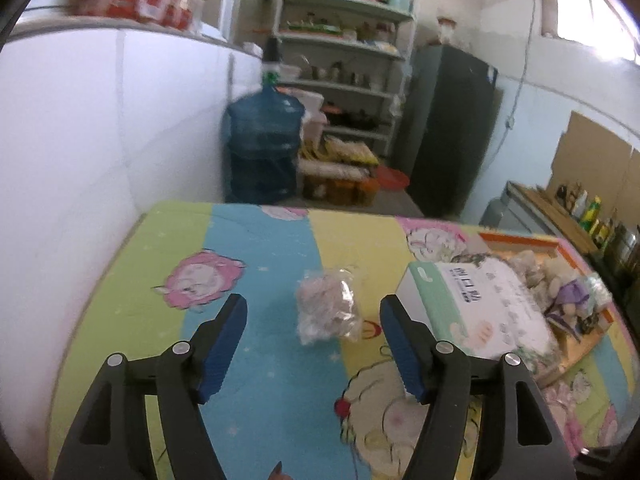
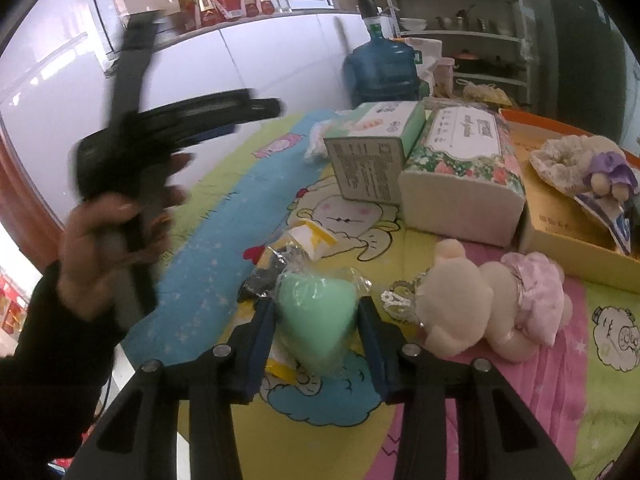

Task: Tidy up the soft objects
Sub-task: 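Grasp the clear bag of brown item with left tool while right tool grasps green heart sponge, then lift the clear bag with left tool while right tool lifts the green sponge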

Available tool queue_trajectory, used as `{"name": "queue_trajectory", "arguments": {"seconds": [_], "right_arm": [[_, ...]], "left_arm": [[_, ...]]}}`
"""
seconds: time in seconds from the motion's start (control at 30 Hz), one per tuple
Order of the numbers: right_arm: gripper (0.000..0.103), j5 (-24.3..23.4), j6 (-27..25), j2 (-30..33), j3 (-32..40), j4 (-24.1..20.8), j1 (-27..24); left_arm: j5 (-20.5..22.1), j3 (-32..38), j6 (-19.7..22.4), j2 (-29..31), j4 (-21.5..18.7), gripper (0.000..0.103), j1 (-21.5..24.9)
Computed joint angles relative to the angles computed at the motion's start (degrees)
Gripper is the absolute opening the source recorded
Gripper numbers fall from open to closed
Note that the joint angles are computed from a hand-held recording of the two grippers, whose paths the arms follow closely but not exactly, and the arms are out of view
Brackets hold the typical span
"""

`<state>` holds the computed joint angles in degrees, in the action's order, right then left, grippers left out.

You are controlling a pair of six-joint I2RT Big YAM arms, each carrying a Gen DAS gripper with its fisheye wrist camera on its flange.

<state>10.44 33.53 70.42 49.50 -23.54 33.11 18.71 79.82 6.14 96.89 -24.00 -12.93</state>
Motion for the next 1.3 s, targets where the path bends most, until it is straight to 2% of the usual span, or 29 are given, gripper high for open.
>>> {"name": "queue_trajectory", "arguments": {"seconds": [0.17, 0.3, 0.4, 0.53, 0.63, 0.67, 0.7, 0.73, 0.87, 1.07, 1.3], "right_arm": [[0.042, -0.21, -0.88, -1.19, -0.35, 0.68, 0.56], [0.042, -1.11, -1.32, -1.27, -0.44, 1.09, 0.36], [0.042, -1.94, -1.22, -1.00, -0.52, 1.48, -0.16], [0.042, -2.48, -0.88, -0.91, -0.82, 1.94, -0.45], [0.042, -2.58, -0.68, -0.85, -0.95, 2.10, -0.68], [0.042, -2.59, -0.62, -0.83, -0.97, 2.11, -0.74], [0.042, -2.57, -0.54, -0.77, -0.95, 2.09, -0.73], [0.042, -2.54, -0.43, -0.63, -0.80, 1.97, -0.71], [0.042, -2.78, -0.56, -0.01, -0.43, 1.94, -0.77], [0.042, -2.52, -0.39, 0.21, -0.23, 1.89, -0.87], [0.042, -1.32, -0.94, -0.74, -0.49, 1.82, -0.62]], "left_arm": [[-1.64, 6.40, 1.95, 6.16, -4.05, 0.071, -1.71], [0.22, 10.24, 0.16, 9.30, -6.85, 0.071, -1.58], [0.85, 11.09, -0.91, 10.25, -7.19, 0.071, -1.30], [4.70, 13.05, -2.61, 12.13, -9.91, 0.071, -0.55], [9.19, 15.34, -2.64, 14.41, -13.38, 0.068, 0.10], [9.31, 15.24, -2.82, 14.42, -12.87, 0.065, 0.13], [9.41, 15.21, -2.79, 14.39, -12.52, 0.057, 0.03], [9.39, 15.09, -2.57, 14.32, -12.22, 0.053, -0.07], [8.91, 14.29, -2.51, 13.84, -10.99, 0.051, -0.31], [9.83, 12.21, -4.98, 12.58, -7.88, 0.050, 0.55], [7.31, 5.10, -4.91, 6.98, -0.33, 0.050, 0.88]]}}
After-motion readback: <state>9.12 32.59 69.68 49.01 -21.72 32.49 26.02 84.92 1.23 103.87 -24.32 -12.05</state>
